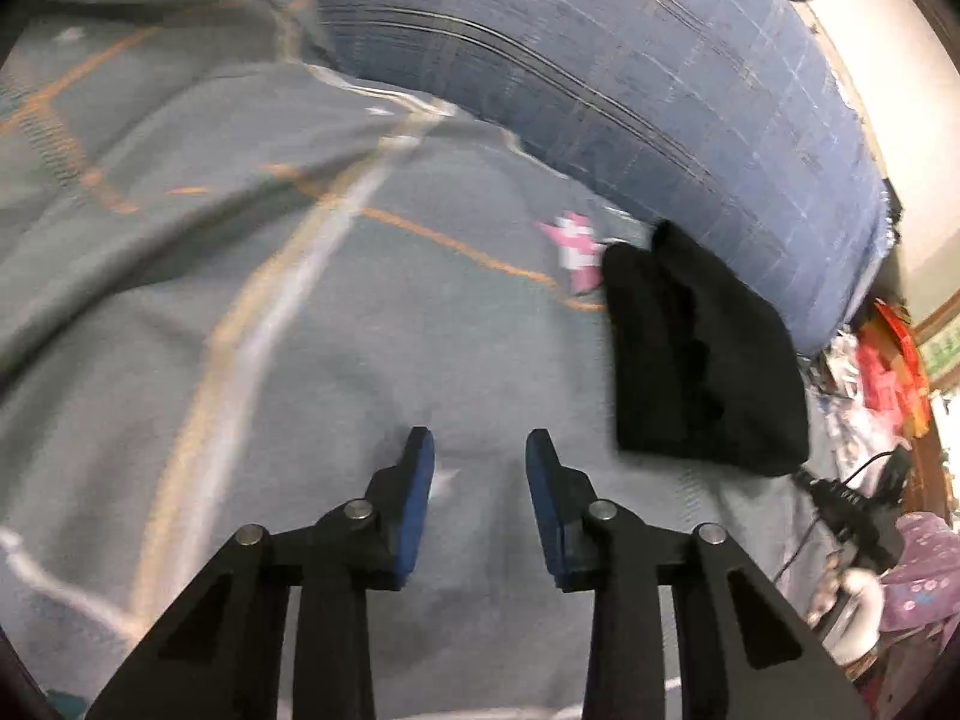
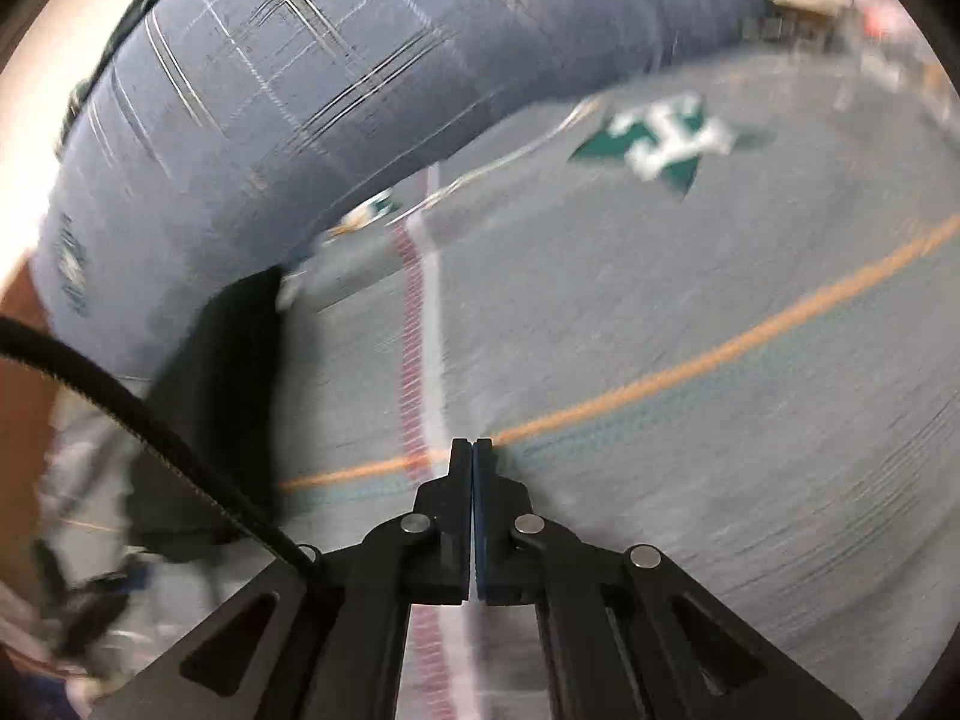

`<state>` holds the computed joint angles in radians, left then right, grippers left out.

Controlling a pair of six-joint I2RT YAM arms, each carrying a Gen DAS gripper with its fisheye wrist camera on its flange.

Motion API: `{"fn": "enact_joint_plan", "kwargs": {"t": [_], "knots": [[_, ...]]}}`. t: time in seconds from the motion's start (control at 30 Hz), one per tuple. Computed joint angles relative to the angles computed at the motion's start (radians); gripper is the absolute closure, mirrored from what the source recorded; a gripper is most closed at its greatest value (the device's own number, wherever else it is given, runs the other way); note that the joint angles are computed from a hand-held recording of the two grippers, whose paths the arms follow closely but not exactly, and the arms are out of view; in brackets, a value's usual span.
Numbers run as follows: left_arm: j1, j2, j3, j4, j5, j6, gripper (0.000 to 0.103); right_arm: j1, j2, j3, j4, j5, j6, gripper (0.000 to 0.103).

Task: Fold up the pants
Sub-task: 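Release the bundle and pull both grippers back from the sheet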

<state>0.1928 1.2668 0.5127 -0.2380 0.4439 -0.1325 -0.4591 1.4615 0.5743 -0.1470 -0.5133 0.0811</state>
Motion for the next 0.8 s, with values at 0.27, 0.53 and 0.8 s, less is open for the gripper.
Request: {"fn": "enact_joint_plan", "kwargs": {"t": [0.27, 0.53, 0.8], "knots": [[0.235, -0.16, -0.008, -0.222, -0.074, 0.172, 0.069, -0.11, 0.034, 0.126, -0.077, 0.333, -0.06, 0.092], [0.097, -0.688, -0.014, -0.484, -0.041, 0.041, 0.053, -0.193, -0.493, -0.11, -0.551, -0.319, -0.241, 0.049], [-0.342, -0.884, 0.0, -0.569, -0.38, -0.209, 0.051, -0.323, -0.219, -0.139, -0.475, -0.173, -0.409, 0.103]]}}
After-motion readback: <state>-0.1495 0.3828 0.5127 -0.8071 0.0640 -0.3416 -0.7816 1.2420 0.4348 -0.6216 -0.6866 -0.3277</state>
